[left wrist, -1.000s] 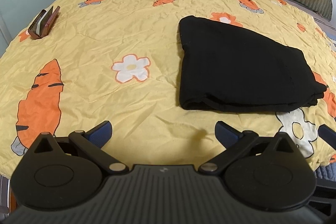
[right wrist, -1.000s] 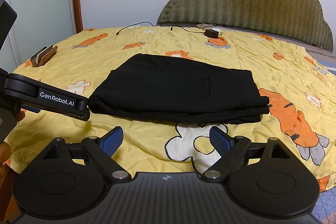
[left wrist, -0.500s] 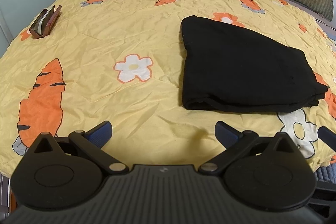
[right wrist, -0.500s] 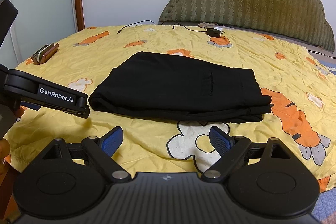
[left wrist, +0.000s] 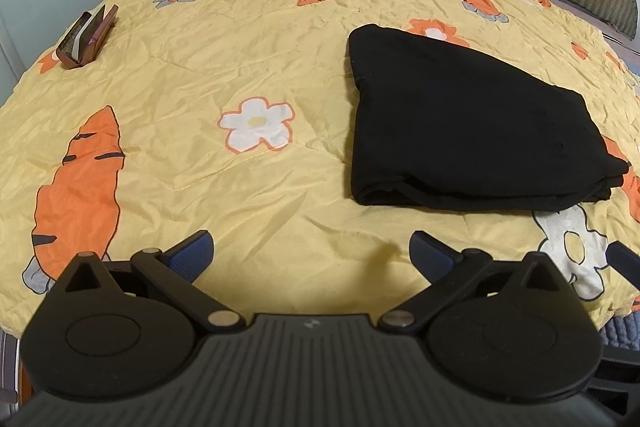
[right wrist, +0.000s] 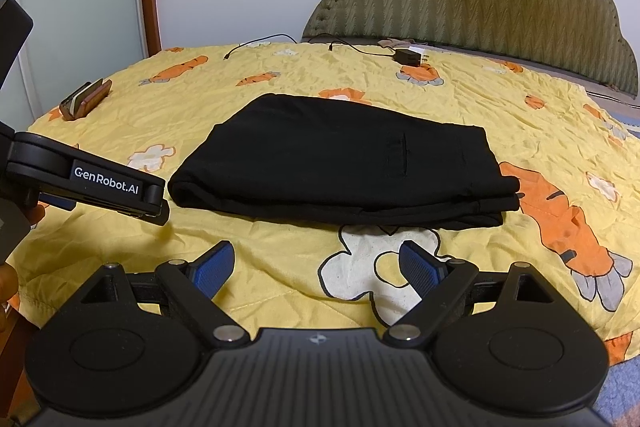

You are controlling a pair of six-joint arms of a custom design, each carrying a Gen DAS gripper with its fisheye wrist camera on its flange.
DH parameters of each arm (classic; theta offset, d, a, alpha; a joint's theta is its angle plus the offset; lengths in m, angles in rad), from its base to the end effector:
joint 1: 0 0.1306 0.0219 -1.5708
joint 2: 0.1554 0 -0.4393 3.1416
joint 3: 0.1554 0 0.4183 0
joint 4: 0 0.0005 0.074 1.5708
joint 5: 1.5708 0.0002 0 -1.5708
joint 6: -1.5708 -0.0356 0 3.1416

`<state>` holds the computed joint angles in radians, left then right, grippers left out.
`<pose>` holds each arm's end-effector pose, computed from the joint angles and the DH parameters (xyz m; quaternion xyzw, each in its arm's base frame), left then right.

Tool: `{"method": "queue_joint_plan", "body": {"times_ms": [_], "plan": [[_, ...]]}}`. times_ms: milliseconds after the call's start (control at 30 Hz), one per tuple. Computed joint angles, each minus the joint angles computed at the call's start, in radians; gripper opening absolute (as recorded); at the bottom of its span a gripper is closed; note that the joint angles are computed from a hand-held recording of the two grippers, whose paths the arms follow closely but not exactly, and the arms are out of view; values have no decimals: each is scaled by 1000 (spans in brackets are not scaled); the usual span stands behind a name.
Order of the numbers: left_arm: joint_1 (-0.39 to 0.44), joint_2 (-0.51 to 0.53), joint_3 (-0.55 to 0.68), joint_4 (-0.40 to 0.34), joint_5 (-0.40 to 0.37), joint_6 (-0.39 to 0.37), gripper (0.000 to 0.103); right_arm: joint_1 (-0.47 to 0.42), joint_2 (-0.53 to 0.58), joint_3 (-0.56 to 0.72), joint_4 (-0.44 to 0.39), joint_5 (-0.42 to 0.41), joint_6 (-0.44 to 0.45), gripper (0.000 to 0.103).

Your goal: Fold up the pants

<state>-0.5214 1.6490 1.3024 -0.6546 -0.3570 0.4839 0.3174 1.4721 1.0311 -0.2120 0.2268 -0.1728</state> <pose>0.5043 -0.2759 0.3254 -0.0322 0.9452 0.0161 0.3244 0.4884 0.1515 0.3245 -0.0143 0.8921 0.0084 0.4516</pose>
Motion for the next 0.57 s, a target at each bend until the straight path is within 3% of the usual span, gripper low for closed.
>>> {"method": "queue_joint_plan", "body": {"times_ms": [433,567], "plan": [[0,-9,-12,24,1,-14,103,1,-2,2,0,1,4,90],[1,-20,-19,44,-48,-39,103,3,-9,0,5,-3,13,90]]}}
